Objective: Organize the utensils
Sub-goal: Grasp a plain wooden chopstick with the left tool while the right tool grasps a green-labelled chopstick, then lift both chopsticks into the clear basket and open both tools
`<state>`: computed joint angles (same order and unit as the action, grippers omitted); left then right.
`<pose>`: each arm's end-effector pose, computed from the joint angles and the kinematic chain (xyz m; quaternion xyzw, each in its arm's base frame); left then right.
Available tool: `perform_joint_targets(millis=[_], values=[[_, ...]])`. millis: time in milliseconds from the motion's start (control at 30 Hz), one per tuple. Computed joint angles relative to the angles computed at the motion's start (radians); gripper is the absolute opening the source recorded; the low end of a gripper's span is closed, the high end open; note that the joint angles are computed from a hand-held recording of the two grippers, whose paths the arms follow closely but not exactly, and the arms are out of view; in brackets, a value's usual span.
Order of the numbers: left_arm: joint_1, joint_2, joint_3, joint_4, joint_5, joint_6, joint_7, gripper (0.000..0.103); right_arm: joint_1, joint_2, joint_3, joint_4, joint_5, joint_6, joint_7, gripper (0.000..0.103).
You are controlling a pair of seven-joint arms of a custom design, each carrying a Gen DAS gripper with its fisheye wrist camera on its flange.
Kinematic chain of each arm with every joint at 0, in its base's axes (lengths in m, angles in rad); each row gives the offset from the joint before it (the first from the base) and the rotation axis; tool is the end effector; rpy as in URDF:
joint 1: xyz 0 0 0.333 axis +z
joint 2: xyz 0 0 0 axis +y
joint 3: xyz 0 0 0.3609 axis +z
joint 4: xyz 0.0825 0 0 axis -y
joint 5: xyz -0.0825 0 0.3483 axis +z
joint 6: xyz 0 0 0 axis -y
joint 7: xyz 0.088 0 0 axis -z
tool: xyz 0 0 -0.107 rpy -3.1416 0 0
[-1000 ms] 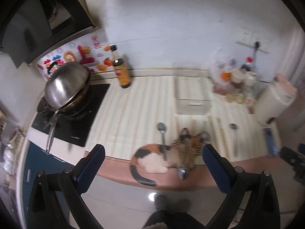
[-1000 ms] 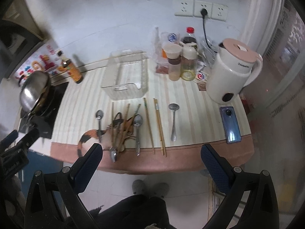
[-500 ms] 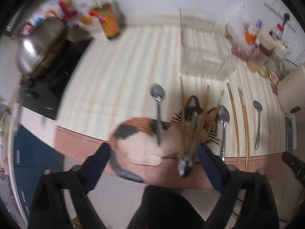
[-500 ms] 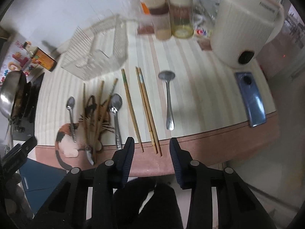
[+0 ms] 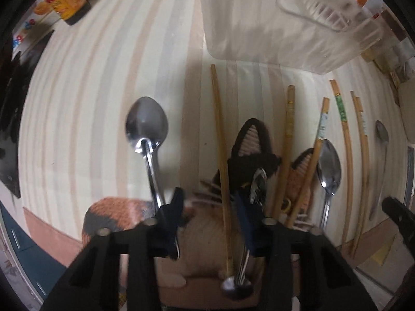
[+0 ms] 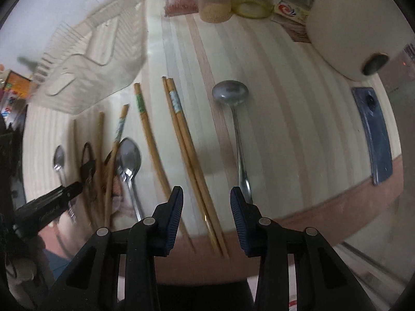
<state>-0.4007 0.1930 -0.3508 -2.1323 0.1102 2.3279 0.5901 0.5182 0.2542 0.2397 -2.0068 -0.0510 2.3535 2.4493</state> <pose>0.4067 -0.3676 0.3923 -0.7615 0.6481 -0.0088 0.0067 0.4341 0.3977 0.4089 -0.6712 0.7395 0.0123 0.0498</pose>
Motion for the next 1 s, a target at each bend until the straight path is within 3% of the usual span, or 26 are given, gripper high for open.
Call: perform_joint_targets(millis=[33, 100, 233, 367, 533, 633, 833, 1000], values=[[0.0, -0.003, 0.001, -0.006, 0.006, 0.012, -0.003, 0.027, -0.002, 0.019, -0.002, 0.014, 0.001, -0.002, -0.002, 0.033], [-0.001, -0.007, 0.0, -0.01, 0.015, 0.021, 0.007, 0.01, -0.004, 0.051, -0.005, 0.041, -0.006, -0.012, -0.006, 0.029], [0.003, -0.02, -0.001, -0.028, 0.011, 0.04, 0.024, 0.006, -0.016, 0.097, 0.006, 0.07, 0.006, -0.005, -0.039, 0.016], [0.022, -0.052, 0.003, -0.074, -0.019, 0.081, 0.078, 0.005, -0.002, 0.125, 0.002, 0.126, -0.035, -0.067, -0.061, 0.005], [0.03, -0.084, 0.006, -0.121, -0.063, 0.101, 0.148, 0.005, 0.012, 0.144, -0.006, 0.178, -0.046, -0.193, -0.039, 0.006], [0.026, -0.101, 0.009, -0.142, -0.081, 0.108, 0.163, 0.008, -0.001, 0.139, -0.002, 0.16, -0.018, -0.182, -0.043, 0.008], [0.018, -0.086, 0.012, -0.13, -0.078, 0.084, 0.168, 0.007, 0.016, 0.175, -0.001, 0.232, -0.034, -0.258, -0.042, 0.01], [0.005, -0.014, 0.023, -0.037, 0.014, 0.029, 0.072, 0.004, 0.014, 0.196, -0.002, 0.259, -0.016, -0.255, -0.039, 0.007]])
